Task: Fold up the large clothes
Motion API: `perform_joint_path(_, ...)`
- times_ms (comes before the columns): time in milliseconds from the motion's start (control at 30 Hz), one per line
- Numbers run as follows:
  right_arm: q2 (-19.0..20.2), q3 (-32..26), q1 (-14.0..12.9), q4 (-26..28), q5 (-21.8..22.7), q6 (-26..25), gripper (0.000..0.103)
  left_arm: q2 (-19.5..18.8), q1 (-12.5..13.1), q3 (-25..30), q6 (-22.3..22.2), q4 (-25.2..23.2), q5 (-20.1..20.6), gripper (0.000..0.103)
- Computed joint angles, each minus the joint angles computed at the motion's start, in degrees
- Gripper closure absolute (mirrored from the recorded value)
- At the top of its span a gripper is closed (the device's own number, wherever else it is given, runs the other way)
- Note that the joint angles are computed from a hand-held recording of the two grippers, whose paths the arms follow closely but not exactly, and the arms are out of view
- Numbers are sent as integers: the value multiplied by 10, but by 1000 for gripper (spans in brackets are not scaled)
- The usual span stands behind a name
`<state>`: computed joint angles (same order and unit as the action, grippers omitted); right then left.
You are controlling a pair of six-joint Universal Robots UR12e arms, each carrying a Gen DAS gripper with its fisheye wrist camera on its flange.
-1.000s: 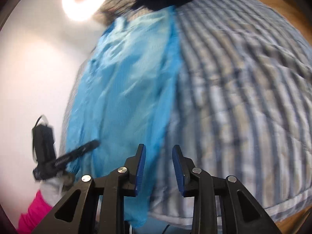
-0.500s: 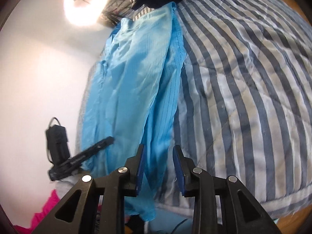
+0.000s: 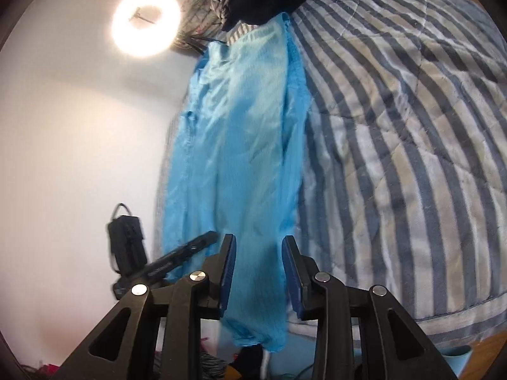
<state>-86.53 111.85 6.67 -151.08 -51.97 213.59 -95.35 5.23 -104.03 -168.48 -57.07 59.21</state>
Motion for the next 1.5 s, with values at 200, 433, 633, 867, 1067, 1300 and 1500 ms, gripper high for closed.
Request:
perform_joint_path(200,19,-36,25,95,-23,-83,97,5,-2,-2,17,-14,-6,103)
perform_joint_path(433,5,-40,27,100,-68,-93,103,10,0,-4,36,-24,-8,103)
perform_joint_path(633,14,-53,38,140,-73,-126,97,11,-1,-5,37,-22,4,103)
perform_joint_path(867,6,-29,17,37,-85,-100,60,31,18,-7,44,-36,-14,93)
perform_joint_path(1067,38,-17,-11,-55,-63,-16,52,52,13,-14,44,6,-28,93)
perform_joint_path(1300,84,-27,-29,-128,9,35,52,34,-26,5,40,10,-30,93)
perform_joint_path(1500,112,-40,-24,-168,27,65,52,-2,-58,15,17,-3,-27,93)
